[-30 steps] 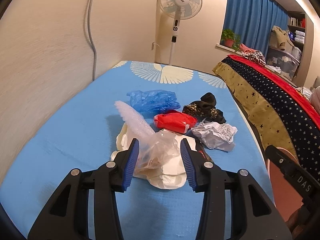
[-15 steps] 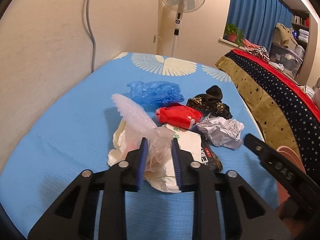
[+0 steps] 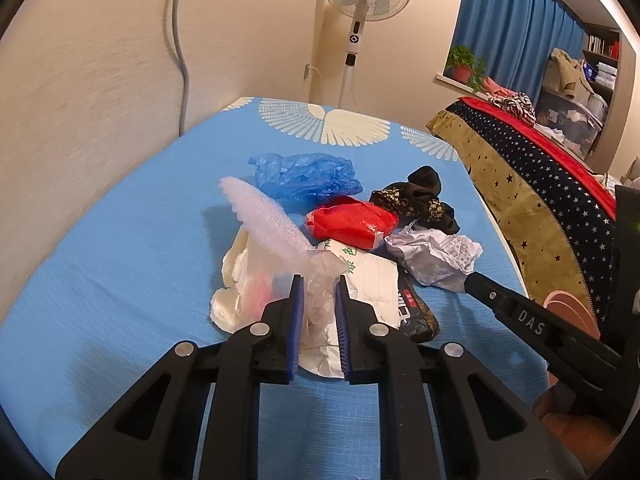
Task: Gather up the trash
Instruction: 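Close the left gripper on the clear plastic bag while the right gripper grasps the crumpled white paper, then carry the clear bag with the left gripper while the right gripper carries the paper over the pink bin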
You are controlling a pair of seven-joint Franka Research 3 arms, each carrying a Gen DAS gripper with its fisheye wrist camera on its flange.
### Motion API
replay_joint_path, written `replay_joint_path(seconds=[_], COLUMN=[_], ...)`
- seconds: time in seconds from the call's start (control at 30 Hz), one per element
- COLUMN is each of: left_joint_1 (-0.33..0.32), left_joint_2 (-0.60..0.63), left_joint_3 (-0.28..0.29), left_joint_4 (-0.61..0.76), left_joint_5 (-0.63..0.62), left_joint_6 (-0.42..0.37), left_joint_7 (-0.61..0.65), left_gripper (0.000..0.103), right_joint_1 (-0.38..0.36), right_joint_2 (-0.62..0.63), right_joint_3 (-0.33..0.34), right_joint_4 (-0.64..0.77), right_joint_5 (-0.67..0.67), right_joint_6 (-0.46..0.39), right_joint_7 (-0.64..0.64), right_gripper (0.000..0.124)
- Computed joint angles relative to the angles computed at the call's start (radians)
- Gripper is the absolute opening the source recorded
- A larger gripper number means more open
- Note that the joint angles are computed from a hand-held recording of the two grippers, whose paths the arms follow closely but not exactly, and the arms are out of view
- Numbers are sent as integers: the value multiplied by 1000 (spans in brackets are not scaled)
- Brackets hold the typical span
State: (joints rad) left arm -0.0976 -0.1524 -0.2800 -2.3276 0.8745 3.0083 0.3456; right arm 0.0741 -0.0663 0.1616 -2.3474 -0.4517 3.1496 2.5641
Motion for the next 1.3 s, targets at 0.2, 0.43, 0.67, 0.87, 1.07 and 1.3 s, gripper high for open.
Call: replay_joint_path(seconds=[0.2,0.43,0.67,0.87,1.07,1.3], left_joint_1=[4,20,11,15,11,-22], left_joint_2=[-25,-75,-130,-163,-196,-227], left_joint_3=[-3,-18,-26,-44,-57,-48], left_joint_4=[-13,-46,-91,-126,-150,-181], left_joint_5=[-6,-28,-119,-191,-251,-327], left_joint_6=[15,49,71,89,100,123], left_joint_7=[0,15,101,162,214,283], left_gripper=[13,13,12,12,12,12], right_joint_1=[-81,-166,-196,-199,-197,-203], right_joint_2=[-56,-164,-274,-354,-441,-547], right_joint_3=[68,157,202,224,234,261], right_joint_4=[-25,-85,-153,-202,-252,-302], right_joint_5=[-155,-190,-96,-13,74,170], right_joint_6=[-12,-32,-55,-77,-102,-143], right_joint_7=[129,157,79,11,-49,-106], right_gripper=[1,1,1,1,1,1])
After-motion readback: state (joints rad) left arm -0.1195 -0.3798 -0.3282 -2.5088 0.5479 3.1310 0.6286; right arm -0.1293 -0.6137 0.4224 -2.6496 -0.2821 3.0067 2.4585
